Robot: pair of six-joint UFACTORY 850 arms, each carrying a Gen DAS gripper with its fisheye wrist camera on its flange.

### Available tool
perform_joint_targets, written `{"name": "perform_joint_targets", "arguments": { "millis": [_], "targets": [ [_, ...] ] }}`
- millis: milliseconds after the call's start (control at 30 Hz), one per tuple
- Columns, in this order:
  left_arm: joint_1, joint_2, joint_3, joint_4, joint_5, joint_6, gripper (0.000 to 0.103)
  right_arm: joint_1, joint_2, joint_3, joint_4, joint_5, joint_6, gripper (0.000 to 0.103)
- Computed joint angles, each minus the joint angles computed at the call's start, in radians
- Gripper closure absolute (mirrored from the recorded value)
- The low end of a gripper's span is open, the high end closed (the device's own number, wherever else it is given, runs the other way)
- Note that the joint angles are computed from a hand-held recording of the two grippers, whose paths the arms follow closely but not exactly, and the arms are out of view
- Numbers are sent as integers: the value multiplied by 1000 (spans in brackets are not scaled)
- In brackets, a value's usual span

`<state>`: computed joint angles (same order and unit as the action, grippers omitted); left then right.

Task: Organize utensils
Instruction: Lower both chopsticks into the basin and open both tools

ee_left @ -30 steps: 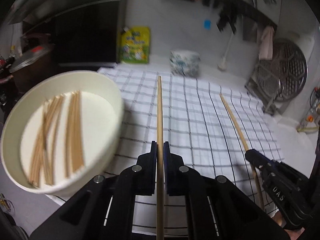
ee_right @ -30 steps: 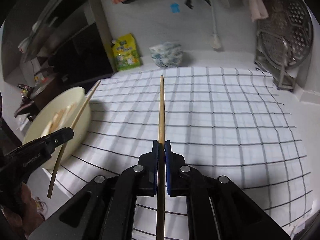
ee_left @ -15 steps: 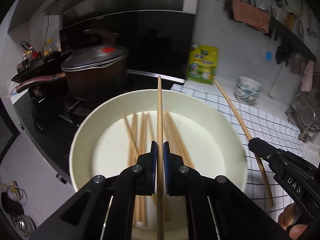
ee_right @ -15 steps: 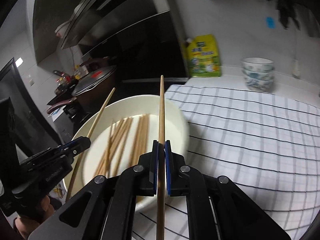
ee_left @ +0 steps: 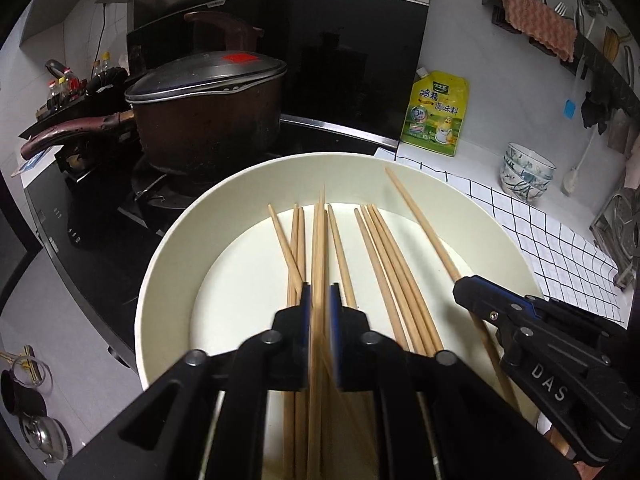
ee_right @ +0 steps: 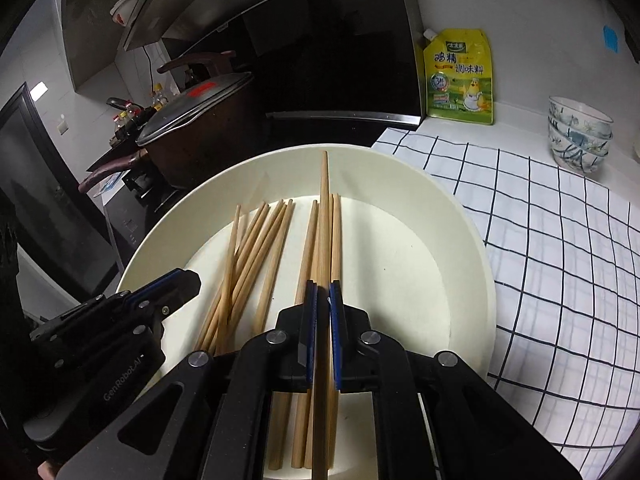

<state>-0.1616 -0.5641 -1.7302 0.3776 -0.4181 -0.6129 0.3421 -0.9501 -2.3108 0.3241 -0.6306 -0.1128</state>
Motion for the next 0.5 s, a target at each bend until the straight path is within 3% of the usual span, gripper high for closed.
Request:
{"name": "perform_joint_targets", "arguments": {
  "millis": [33,67,100,200,500],
  "targets": [
    [0,3,6,9,4,-11,64,-1,14,26,7,18,-8,82],
    [0,13,22,49,17,-54,38,0,35,60,-3,46,-3,79],
    [-3,24,39,110,32,-117,26,1,48,84,-12,65,1,79],
    [-11,44,66,257,26,-255,28,0,88,148,-27,110,11,79],
    [-6,79,106,237,33,-264,27,-3,172,281,-49,181,44,75]
  ]
}}
